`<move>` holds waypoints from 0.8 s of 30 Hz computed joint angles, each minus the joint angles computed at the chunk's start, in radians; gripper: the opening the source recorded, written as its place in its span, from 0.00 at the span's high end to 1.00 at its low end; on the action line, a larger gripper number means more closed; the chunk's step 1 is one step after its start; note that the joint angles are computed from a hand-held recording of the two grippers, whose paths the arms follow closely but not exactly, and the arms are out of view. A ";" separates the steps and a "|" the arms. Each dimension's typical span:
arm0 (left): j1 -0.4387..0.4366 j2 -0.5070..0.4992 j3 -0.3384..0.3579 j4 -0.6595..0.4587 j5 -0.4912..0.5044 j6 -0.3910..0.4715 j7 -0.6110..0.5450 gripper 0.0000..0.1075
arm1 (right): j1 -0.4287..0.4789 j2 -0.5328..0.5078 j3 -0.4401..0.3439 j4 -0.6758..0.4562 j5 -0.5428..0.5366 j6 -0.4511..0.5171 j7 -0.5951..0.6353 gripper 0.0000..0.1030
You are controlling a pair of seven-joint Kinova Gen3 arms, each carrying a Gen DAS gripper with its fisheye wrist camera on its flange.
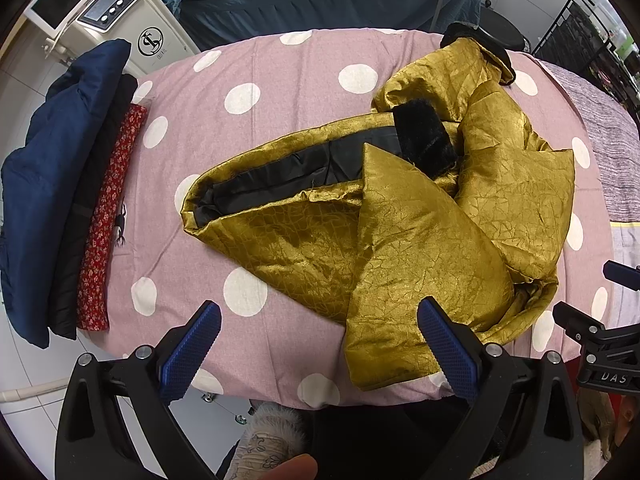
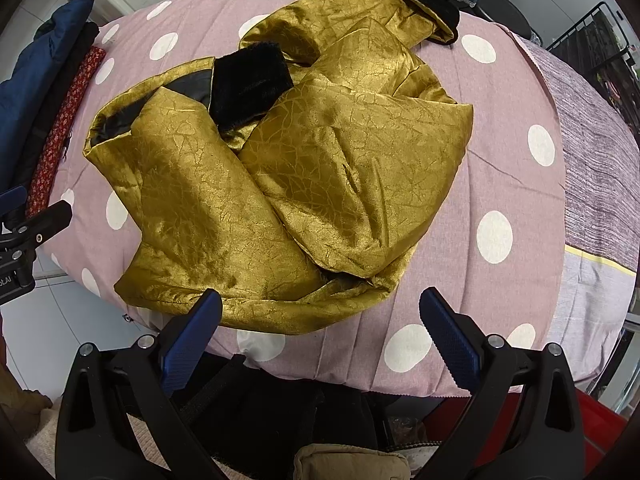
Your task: Fold large clothes
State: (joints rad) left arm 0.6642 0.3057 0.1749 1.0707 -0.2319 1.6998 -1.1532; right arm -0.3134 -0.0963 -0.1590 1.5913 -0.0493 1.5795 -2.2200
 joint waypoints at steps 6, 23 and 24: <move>0.001 0.000 0.000 0.000 -0.001 0.001 0.001 0.10 | 0.000 -0.008 -0.001 0.011 -0.001 -0.004 -0.001 0.05; 0.003 -0.002 0.003 0.008 0.001 0.003 0.002 0.10 | 0.001 0.000 0.000 0.002 -0.001 -0.002 0.002 0.05; 0.003 -0.003 0.003 0.010 0.002 0.003 0.002 0.10 | 0.001 0.001 0.000 0.002 -0.001 -0.002 0.002 0.05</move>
State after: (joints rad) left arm 0.6677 0.3025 0.1781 1.0803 -0.2303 1.7024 -1.1510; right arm -0.3122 -0.0955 -0.1586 1.5930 -0.0504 1.5779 -2.2176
